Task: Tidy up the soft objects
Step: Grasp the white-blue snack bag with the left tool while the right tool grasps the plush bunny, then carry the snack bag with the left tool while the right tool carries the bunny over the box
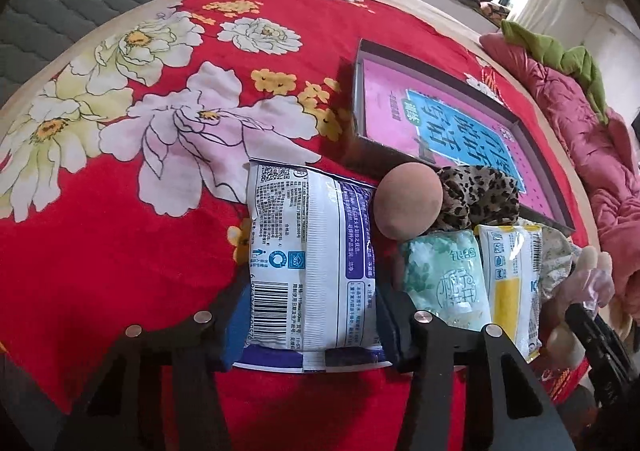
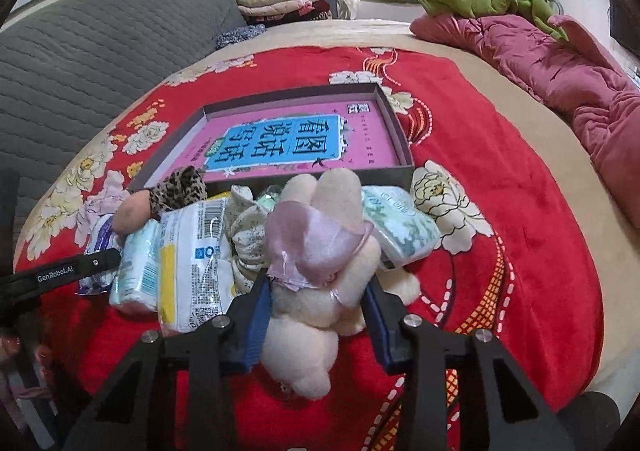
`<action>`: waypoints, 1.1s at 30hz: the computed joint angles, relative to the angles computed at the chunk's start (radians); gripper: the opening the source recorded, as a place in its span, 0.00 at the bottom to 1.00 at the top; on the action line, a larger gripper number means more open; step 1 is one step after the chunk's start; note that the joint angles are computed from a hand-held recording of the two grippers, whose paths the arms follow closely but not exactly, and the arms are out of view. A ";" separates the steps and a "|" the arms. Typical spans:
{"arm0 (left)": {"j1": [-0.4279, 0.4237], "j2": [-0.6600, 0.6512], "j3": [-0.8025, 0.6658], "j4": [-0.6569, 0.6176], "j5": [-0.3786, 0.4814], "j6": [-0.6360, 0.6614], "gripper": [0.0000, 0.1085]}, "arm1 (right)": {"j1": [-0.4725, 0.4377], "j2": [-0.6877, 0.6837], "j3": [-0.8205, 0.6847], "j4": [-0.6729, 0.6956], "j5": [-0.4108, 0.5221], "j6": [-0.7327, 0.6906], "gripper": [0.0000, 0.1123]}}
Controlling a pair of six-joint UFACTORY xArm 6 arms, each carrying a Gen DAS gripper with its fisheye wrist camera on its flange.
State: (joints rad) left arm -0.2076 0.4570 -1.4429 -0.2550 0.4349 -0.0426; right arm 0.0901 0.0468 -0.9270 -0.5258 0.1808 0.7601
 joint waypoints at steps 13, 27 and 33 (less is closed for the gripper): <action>-0.033 -0.172 0.171 -0.053 -0.173 0.097 0.49 | 0.009 -0.077 0.088 0.349 -0.126 -0.291 0.38; -0.052 -0.190 0.160 -0.109 -0.162 0.136 0.49 | 0.010 -0.081 0.076 0.378 -0.181 -0.367 0.38; -0.079 -0.151 0.093 -0.099 -0.158 0.129 0.49 | 0.015 -0.051 0.035 0.488 -0.204 -0.472 0.38</action>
